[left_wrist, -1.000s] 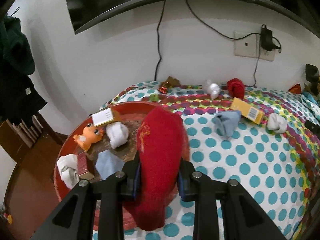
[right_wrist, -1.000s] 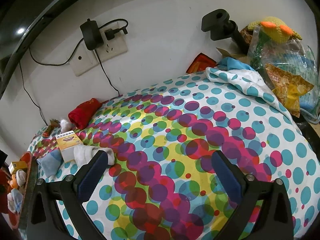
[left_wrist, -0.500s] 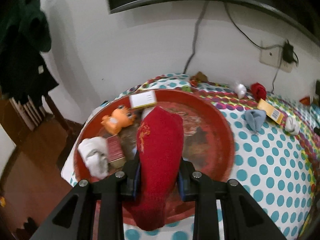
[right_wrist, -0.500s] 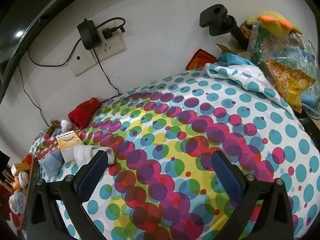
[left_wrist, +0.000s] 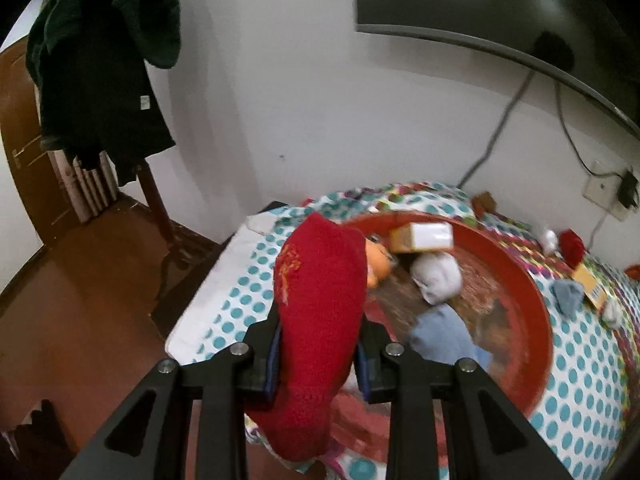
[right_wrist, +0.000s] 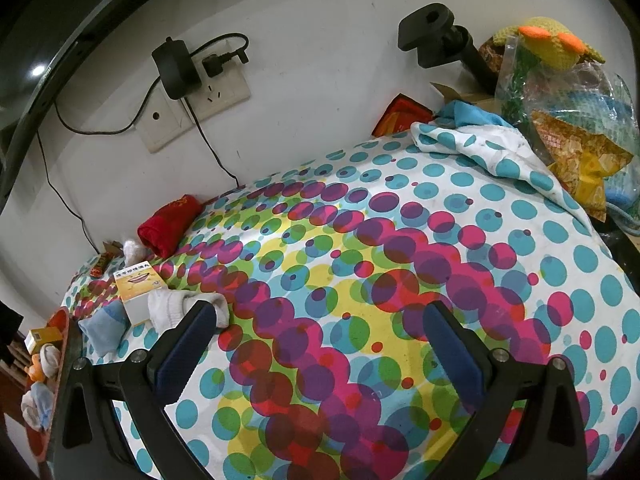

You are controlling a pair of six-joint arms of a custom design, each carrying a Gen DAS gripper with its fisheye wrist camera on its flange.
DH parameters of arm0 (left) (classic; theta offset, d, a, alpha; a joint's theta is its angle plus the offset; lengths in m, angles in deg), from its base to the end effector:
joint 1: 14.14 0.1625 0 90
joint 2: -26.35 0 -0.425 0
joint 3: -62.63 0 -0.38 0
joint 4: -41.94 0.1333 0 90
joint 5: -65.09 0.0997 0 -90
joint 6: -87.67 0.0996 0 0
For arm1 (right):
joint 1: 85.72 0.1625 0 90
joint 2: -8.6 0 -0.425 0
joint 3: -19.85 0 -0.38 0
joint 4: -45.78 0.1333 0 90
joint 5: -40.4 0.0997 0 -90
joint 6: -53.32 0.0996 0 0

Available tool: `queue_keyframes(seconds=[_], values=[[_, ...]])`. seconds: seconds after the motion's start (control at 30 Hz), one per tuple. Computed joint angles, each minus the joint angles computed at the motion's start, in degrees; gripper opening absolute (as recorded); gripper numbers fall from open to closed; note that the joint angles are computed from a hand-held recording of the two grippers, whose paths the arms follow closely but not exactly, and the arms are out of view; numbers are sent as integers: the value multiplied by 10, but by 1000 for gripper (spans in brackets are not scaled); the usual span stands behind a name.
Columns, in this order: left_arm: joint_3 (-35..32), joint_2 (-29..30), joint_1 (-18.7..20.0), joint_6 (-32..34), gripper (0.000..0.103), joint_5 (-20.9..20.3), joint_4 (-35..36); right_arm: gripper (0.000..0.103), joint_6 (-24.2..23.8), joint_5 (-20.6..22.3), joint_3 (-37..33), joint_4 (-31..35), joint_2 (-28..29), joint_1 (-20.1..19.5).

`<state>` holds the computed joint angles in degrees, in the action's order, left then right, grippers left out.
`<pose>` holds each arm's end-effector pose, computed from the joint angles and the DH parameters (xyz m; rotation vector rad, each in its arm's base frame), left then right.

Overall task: Organize objects
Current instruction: 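Carry the red sock with the left gripper onto the red tray and release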

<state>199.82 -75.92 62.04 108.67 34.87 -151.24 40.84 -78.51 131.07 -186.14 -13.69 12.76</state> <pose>0.1402 -0.3483 0.4343 -0.1292 1.9068 -1.1406 0.1624 -0.5116 -0.0291 0.1318 -2.3898 1.1613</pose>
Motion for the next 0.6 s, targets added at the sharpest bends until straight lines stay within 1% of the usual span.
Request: queue_keyframes(seconds=[0.1,0.2,0.3,0.37,0.4,0.43,0.47,0.5,0.6], values=[[-33,16,21,-2,29,-11,15,103,0,0,0,0,-1,0],[-46,27,26,-9,29,-23,28,103,0,-3,-1,-3,1,1],[-47,33,28,-45,30,-55,68,103,1,-7,-2,-2,3,1],[-42,47,24,-50,30,-67,82,103,2,-8,-2,-2,3,1],[-39,58,21,-47,30,-71,77,103,2,-7,-2,-2,2,1],[-36,68,20,-49,30,-80,73,103,2,-6,-1,-3,2,1],[-37,77,20,-63,30,-101,92,103,3,-7,-2,-2,2,1],[-38,83,17,-68,30,-109,103,103,2,-7,-2,-1,2,1],[-41,130,-5,-56,30,-110,90,103,2,-7,-1,-1,1,1]])
